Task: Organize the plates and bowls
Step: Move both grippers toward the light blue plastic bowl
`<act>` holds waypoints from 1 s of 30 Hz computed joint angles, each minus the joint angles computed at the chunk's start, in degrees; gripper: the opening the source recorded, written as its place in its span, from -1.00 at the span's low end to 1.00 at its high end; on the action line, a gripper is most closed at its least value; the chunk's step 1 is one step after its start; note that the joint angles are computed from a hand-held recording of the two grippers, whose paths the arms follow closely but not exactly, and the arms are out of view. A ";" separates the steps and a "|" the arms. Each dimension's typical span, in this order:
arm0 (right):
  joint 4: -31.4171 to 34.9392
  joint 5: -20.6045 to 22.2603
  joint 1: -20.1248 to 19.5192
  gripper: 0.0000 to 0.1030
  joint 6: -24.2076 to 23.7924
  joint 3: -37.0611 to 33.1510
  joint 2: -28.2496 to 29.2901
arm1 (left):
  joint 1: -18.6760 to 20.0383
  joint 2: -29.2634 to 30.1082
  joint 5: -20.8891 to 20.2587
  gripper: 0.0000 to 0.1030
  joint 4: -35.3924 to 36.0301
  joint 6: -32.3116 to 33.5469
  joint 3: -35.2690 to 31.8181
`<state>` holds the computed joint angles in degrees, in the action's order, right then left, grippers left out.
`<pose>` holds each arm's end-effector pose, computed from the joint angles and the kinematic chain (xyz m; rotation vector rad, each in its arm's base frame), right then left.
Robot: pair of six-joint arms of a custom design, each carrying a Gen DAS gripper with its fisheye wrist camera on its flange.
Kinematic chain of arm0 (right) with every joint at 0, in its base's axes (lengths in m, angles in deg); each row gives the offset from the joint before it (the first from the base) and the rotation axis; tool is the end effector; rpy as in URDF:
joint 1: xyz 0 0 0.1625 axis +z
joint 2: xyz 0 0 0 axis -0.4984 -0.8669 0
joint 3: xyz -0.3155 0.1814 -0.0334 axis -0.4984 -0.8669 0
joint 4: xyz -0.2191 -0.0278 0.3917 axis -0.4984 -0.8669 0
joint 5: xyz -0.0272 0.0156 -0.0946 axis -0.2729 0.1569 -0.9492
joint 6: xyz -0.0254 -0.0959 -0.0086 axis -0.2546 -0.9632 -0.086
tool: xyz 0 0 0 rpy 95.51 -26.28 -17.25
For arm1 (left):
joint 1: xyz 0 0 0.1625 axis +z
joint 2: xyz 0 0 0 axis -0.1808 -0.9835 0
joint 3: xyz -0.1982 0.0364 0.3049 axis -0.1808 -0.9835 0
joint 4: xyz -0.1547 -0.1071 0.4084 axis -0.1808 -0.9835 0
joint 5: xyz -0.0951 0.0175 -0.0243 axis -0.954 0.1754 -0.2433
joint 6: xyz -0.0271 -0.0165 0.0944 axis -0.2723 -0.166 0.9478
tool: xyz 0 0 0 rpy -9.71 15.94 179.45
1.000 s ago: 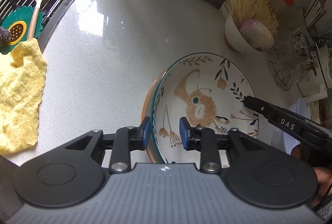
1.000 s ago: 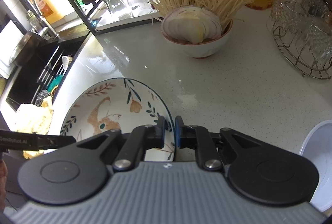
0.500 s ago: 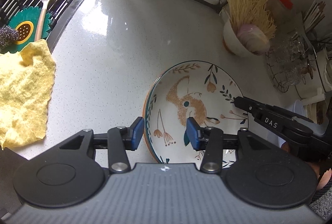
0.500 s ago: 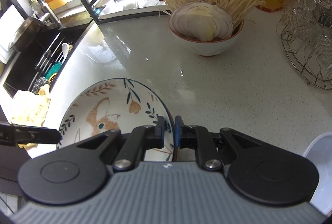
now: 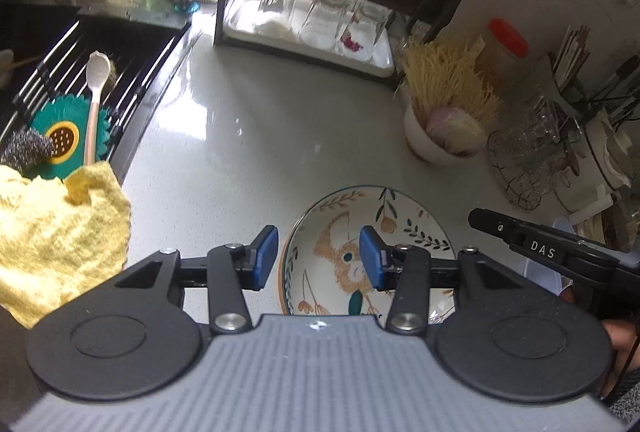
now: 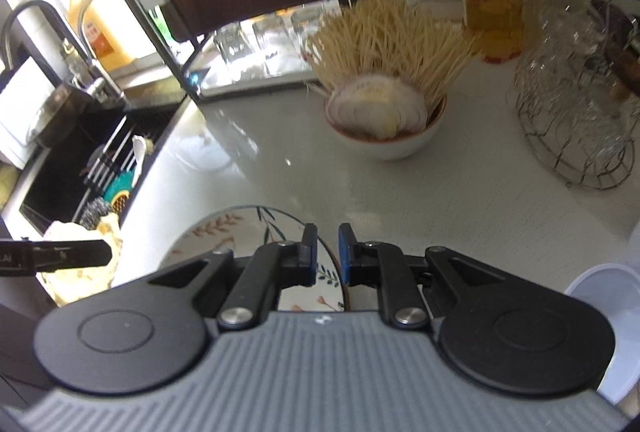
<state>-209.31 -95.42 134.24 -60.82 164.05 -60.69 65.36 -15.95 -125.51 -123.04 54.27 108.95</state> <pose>0.2633 -0.6370 0.1812 0.5622 -2.5945 0.8073 -0.1962 -0.6283 0.3135 0.0628 2.5296 -0.8007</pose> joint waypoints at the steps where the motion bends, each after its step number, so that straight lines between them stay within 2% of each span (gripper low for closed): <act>1: -0.87 -0.10 0.42 -0.71 0.36 0.58 -0.57 | -0.35 -0.24 0.16 -0.01 -1.03 1.30 0.17; 6: -6.24 -1.44 3.11 -0.71 2.60 4.46 -3.50 | -2.30 -2.00 -0.72 -0.01 -6.30 8.57 1.18; 14: -13.38 -8.58 8.87 -0.71 9.01 10.67 -7.26 | -5.06 -6.76 -4.23 -0.01 -8.42 17.10 4.65; 24: -17.21 -16.94 14.69 -0.71 14.90 18.50 -11.38 | -7.96 -14.64 -9.16 -0.01 -7.49 20.58 11.22; 30: -19.31 -21.44 17.51 -0.71 18.05 23.08 -13.79 | -8.88 -17.33 -11.46 -0.01 -6.11 21.87 13.48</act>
<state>-228.63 -116.86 151.75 -42.78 187.13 -74.48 56.48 -33.28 -136.96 -129.15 76.13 122.43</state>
